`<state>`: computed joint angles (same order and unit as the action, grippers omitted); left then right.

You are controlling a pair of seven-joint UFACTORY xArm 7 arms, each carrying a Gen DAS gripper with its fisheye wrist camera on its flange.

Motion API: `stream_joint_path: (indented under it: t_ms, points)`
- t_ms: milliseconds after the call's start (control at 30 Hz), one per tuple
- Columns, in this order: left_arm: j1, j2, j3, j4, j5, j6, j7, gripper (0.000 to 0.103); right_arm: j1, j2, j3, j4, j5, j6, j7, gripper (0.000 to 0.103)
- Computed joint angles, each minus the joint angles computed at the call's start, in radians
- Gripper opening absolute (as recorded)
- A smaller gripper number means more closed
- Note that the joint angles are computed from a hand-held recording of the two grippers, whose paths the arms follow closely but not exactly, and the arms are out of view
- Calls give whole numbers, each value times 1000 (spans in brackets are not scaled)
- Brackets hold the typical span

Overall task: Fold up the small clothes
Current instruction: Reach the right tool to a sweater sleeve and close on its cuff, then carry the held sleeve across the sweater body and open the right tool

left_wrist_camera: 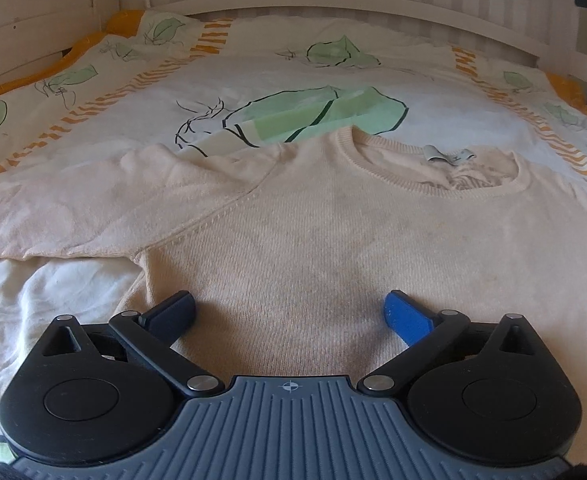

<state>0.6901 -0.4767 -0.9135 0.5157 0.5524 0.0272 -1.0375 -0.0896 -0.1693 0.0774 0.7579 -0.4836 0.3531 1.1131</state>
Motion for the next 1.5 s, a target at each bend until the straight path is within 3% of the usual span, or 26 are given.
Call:
stream_joint_path:
  t_ms: [100, 167, 233, 267, 300, 333, 467, 633, 967, 1167, 1267, 1333, 1400, 1500]
  points:
    - [19, -1, -18, 2, 1, -7, -4, 103, -7, 7, 3, 8, -16, -3, 30, 102]
    - [27, -4, -26, 1, -3, -10, -3, 103, -17, 2, 13, 9, -57, 5, 72, 90]
    - [36, -7, -36, 1, -7, -12, -2, 103, -19, -11, 15, 5, -91, 2, 86, 58]
    - [37, -7, -36, 0, -10, -15, 1, 103, -8, -19, -1, -8, -64, -35, 51, 48]
    - [37, -7, -37, -1, -14, -16, 4, 103, 7, -26, -19, -18, -14, -71, 2, 23]
    - [37, -7, -38, -1, -18, -16, 7, 103, 14, -32, -21, -16, 8, -75, -17, 17]
    - [44, -8, -46, -1, -29, -19, 15, 103, -28, -52, 56, 40, -108, -22, 12, 17]
    - [44, -10, -46, -4, -44, -23, 26, 103, 38, -58, 86, 137, -112, 3, -92, 17]
    - [38, -9, -38, -14, -78, -41, 49, 103, 300, 102, 174, 329, -11, -73, -341, 17]
    - [35, -8, -36, -19, -102, -51, 66, 103, 453, 297, 190, 428, -17, -35, -384, 16]
    - [36, -8, -38, -20, -111, -52, 73, 103, 515, 338, 183, 443, -10, -15, -426, 25]
    - [38, -8, -41, -20, -116, -52, 76, 103, 543, 316, 165, 404, -10, -46, -432, 48]
    - [38, -8, -41, -20, -120, -53, 80, 103, 573, 271, 126, 345, -44, -102, -372, 62]
    - [37, -5, -40, -21, -127, -56, 85, 103, 570, 173, 94, 236, -137, -141, -258, 64]
